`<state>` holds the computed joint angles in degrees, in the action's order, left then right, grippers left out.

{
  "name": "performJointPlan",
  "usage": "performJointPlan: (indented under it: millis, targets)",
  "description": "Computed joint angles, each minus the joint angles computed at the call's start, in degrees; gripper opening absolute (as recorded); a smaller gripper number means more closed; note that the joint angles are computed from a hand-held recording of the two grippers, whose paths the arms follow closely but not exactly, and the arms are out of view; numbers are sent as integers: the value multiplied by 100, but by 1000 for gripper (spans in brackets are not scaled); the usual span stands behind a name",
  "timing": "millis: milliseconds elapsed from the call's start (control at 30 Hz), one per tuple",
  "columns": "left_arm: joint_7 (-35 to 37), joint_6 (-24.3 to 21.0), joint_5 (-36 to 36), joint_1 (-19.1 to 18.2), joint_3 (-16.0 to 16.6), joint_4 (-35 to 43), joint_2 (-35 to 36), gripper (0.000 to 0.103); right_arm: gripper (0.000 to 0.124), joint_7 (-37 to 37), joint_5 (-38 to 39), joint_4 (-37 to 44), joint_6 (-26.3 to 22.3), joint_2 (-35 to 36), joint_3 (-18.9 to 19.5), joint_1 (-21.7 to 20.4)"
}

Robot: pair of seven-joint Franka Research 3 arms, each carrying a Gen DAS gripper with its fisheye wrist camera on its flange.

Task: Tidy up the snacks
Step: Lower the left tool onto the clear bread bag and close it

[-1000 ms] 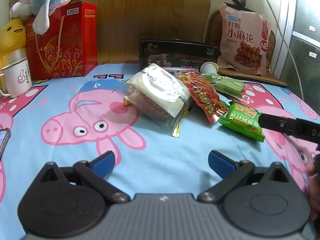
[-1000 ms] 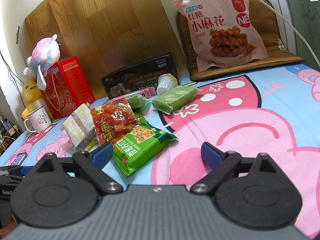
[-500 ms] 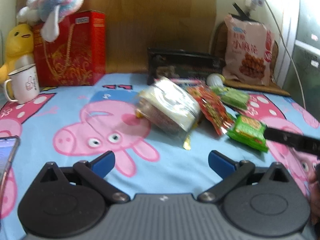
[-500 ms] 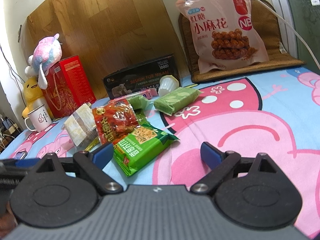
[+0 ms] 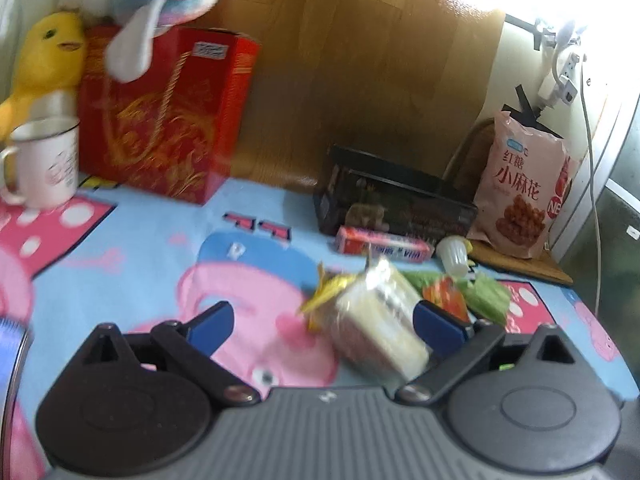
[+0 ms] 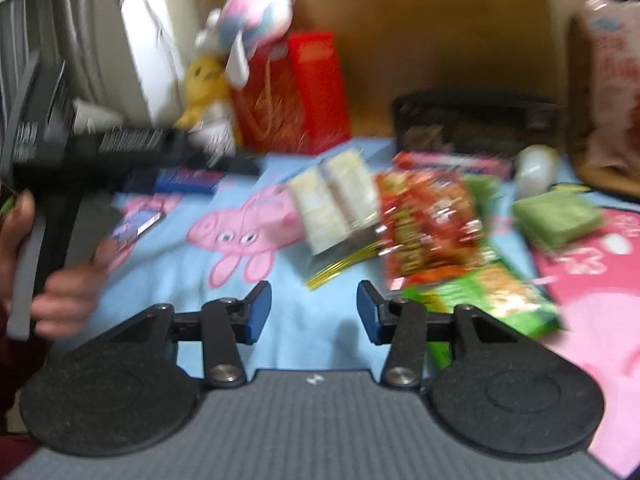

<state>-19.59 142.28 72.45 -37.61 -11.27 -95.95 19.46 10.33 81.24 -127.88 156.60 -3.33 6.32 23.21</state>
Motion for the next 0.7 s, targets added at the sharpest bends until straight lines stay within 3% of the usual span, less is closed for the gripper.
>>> performJointPlan:
  millis: [67,100,133,167,233,300,367,400,467,600,700]
  targets:
    - [291,288,-129,123,16,280,237,100,55,336,-440,190,361,265,117,77]
    - [551,396,-323,180,15,475,406,99,64,245,-409,295,603,391,170,120]
    - [767,445,-532,192,22,626,544,93,73,212,-431,368,798,478,210,147]
    - [926,496,-724,185,34,724,639,76,76,261,-555,424,998,561,244,171]
    - [1056,733,-994,154,72,777,745,57,76,532,-949,585,1164,767,274,171]
    - [832,826,-887,-46,233,646,676,53,71,516,-949,648,1175,823,330,113]
    - [616,883,-834,-148,296,450,542,53,54,438,-911,657,1416,840,325,164]
    - [307,1111,-665,-178,347,260,425,53,33,391,-869,631,1216,782,368,28]
    - [-30,1195,-411,-224,371,78,265,53,29,468,-758,603,914,675,317,-59]
    - [-288,594,78,-343,286,88,31,53,25,490,-587,355,85,286,199,-108]
    - [-313,628,465,-285,161,267,-4,53,23,466,-425,249,-312,140,164,-10]
